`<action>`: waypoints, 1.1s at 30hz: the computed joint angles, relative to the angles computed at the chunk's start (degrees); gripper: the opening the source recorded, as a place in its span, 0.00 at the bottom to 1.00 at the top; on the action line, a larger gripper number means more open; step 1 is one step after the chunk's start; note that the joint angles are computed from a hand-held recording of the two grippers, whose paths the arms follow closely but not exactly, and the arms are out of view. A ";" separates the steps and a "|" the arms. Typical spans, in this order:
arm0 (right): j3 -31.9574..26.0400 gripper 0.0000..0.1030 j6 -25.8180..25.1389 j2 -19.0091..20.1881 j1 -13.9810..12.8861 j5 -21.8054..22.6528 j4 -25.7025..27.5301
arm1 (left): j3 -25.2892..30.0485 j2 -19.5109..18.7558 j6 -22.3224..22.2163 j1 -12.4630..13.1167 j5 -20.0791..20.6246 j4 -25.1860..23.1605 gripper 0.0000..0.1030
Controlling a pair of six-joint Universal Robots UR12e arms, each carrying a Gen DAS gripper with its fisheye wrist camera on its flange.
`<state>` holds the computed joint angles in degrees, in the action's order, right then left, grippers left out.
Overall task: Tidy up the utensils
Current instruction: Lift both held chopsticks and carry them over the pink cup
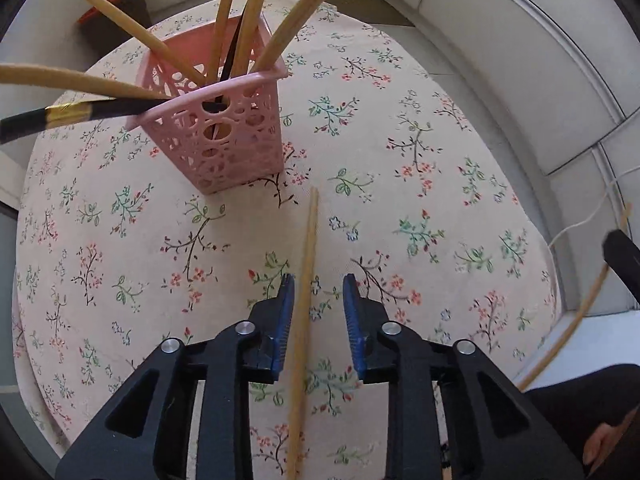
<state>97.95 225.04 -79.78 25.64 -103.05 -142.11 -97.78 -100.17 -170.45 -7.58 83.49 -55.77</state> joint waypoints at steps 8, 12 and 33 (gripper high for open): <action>1.68 0.05 0.02 -1.26 -0.75 0.23 -0.50 | -0.25 -2.69 -1.71 -1.78 4.84 2.63 0.20; 2.24 0.05 0.30 -1.92 -0.95 0.76 -1.84 | -3.07 -0.67 1.09 -2.03 4.87 5.20 0.05; -4.46 0.06 -8.88 -4.66 0.98 1.73 -11.32 | -7.56 14.70 -2.64 8.29 -16.99 24.11 0.05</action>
<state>93.49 216.16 -84.44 26.62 -101.32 -153.43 -105.34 -85.47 -173.09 0.71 66.50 -31.67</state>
